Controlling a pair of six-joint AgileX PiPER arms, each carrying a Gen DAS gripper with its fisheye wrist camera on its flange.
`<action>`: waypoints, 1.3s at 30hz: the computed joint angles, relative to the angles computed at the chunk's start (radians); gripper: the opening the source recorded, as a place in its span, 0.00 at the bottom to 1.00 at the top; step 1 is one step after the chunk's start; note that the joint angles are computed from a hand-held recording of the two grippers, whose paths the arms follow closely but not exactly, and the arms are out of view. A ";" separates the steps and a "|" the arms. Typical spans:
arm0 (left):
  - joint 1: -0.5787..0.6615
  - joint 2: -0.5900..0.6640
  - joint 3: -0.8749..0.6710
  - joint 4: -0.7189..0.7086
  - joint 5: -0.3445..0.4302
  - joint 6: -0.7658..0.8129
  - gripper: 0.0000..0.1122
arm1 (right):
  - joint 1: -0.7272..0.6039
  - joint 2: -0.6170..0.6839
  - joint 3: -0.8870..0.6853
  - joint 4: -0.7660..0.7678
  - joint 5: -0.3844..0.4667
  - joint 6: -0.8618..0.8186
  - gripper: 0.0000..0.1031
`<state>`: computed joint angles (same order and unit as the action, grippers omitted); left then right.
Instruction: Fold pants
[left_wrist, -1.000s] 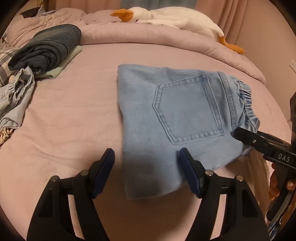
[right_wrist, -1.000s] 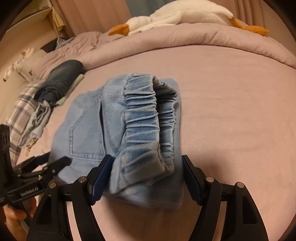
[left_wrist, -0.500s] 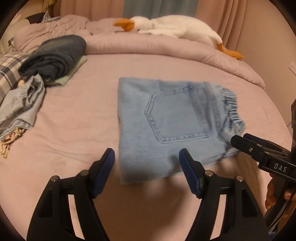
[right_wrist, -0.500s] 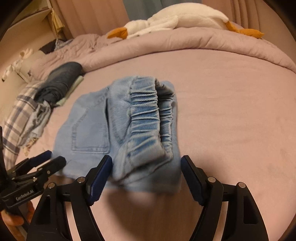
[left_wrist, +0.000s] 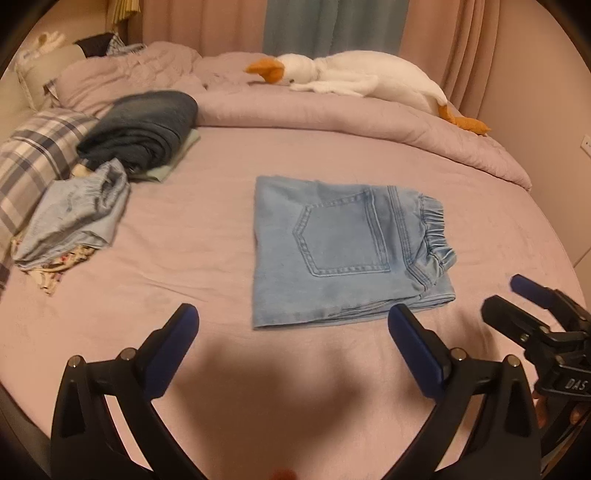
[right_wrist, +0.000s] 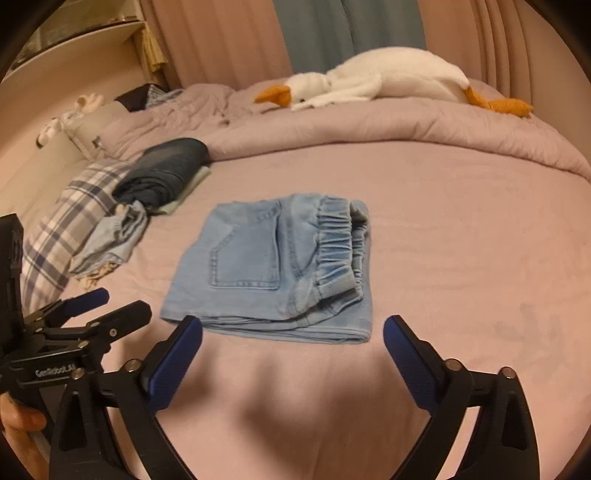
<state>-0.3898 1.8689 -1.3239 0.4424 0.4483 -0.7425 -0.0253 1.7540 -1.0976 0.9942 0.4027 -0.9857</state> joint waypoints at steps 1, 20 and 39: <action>-0.014 -0.006 -0.003 0.024 0.025 -0.025 0.91 | -0.001 -0.014 0.010 0.010 -0.001 -0.015 0.96; -0.159 -0.163 0.066 0.223 0.165 -0.254 0.91 | 0.005 -0.226 0.098 -0.132 0.012 0.091 0.99; -0.189 -0.167 0.067 0.212 0.181 -0.235 0.91 | 0.021 -0.220 0.115 -0.220 0.003 0.181 0.99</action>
